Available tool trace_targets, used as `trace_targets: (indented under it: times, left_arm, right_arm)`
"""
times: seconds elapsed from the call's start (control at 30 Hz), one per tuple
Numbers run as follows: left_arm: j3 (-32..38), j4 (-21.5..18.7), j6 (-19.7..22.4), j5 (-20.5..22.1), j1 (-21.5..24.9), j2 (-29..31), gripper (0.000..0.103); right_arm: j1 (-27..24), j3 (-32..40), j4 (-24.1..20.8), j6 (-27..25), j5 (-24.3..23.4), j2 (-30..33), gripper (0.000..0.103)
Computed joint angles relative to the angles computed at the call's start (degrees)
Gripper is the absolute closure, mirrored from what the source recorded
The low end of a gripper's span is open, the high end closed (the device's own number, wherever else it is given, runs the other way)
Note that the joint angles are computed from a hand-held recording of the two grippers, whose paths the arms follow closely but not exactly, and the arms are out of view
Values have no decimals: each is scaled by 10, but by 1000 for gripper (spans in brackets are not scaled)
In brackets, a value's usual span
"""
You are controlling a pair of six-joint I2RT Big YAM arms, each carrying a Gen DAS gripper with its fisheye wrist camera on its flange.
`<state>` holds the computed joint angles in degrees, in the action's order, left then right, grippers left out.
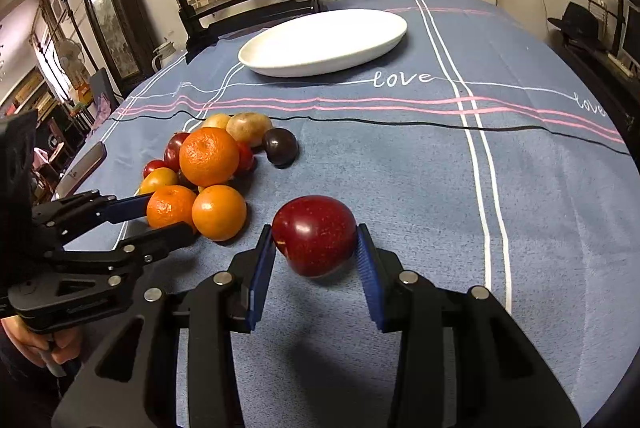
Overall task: Organize fruits
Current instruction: 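Grasp a mandarin orange with the left tool while the right tool holds the apple, then carry both fruits over the white plate and open both tools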
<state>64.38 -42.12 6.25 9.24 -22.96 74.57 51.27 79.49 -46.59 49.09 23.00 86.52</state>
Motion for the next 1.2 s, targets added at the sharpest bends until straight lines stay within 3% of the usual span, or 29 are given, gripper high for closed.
trace_targets:
  times: [0.13, 0.43, 0.63, 0.8, 0.87, 1.03, 1.13, 1.2]
  left_arm:
    - [15, -20, -14, 10, 4, 20, 56]
    - [7, -38, -1, 51, 37, -9, 57]
    - [102, -60, 32, 104, 80, 18, 57]
    - [256, -76, 31, 92, 76, 138, 57]
    - [322, -85, 25, 85, 69, 195, 57]
    - [500, -164, 12, 46, 54, 346, 57]
    - [581, -211, 12, 36, 51, 409, 57]
    - [606, -235, 13, 43, 52, 433, 57]
  right_arm:
    - [0, -6, 8, 3, -1, -4, 62]
    - [-1, 17, -17, -13, 0, 7, 62]
    - [-34, 69, 4, -76, 12, 23, 62]
    - [-98, 133, 62, -111, -12, 77, 62]
    - [-115, 168, 60, -130, -10, 108, 62]
    - [-157, 282, -4, -142, -61, 201, 62]
    - [-169, 333, -49, -147, -71, 243, 62]
    - [-176, 349, -56, -157, -85, 258, 62]
